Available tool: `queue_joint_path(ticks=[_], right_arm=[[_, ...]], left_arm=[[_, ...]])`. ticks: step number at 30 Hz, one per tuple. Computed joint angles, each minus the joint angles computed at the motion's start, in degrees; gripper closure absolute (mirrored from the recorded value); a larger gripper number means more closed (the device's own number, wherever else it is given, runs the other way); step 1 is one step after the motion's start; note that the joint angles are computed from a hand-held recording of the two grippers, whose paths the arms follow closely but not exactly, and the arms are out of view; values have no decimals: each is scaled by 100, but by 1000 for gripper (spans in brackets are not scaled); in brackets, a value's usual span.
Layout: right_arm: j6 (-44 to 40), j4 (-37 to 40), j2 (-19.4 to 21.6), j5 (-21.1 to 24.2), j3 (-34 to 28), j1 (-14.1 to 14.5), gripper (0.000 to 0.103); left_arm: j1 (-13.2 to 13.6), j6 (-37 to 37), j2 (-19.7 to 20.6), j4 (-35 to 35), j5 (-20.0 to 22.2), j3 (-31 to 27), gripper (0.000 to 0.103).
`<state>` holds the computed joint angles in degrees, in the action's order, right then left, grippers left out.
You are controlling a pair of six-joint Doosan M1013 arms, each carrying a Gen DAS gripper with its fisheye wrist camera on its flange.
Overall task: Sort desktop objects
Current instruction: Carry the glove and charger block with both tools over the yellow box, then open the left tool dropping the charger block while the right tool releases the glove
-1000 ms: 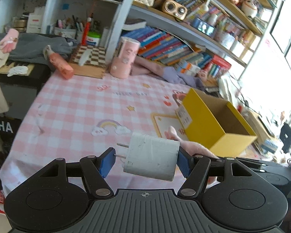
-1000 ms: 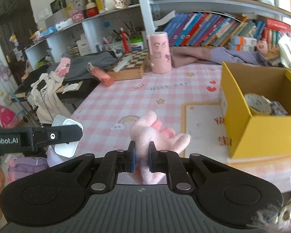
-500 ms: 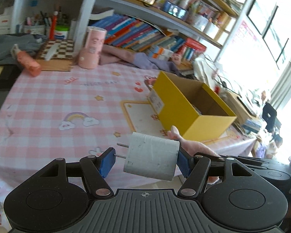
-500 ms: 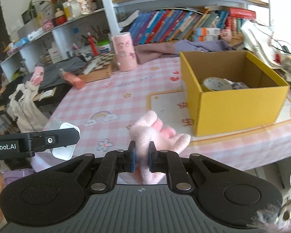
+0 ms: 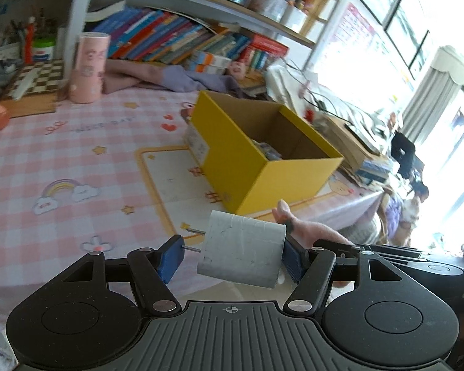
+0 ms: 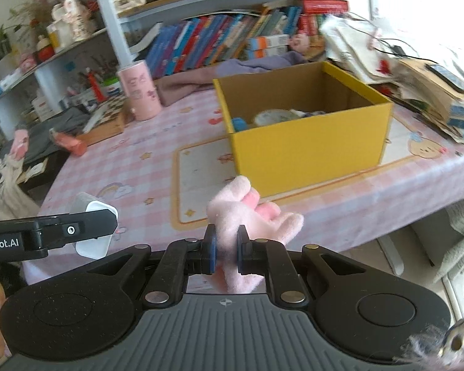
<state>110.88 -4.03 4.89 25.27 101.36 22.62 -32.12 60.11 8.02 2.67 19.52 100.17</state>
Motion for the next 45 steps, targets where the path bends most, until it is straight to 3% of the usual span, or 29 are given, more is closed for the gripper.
queue_joint_path(ticks=[7,13,18,23,27,30,32,36,38,41,45], right_arm=[[217,-107,-101,40,116,-221,92],[-159,222,-113,24,121,-422,92],[-489,486,-110,-73,122,-555,92],[-753,617,-132,-502,171,-679,92],[-1181,845,-89,-847,127,-776,92],[-2013,1499,-26,-1120,39,-872,92],[-3063,2395,35,-1228,-46,-964,92],[-5399,4480,249,-1102,-325,-1209,92],[-6100,5092,379,-950,-474,-1321,92],[-6890,5708,612,-657,-732,-1488,92],[-7323,5845,962,-169,-1134,-1656,92]], left_arm=[[-118,629,254,-501,115,-322,36],[-211,600,392,-421,202,-538,36],[-298,409,512,-134,241,-722,36],[-354,150,623,271,235,-935,36],[-417,-337,715,1021,175,-1141,36],[-472,-870,823,1785,202,-1342,36],[-503,-1240,898,2236,253,-1461,36],[-542,-1986,1087,3005,426,-1734,36],[-555,-2327,1214,3318,550,-1894,36],[-558,-2649,1418,3614,752,-2140,36],[-564,-2840,1733,3890,1093,-2525,36]])
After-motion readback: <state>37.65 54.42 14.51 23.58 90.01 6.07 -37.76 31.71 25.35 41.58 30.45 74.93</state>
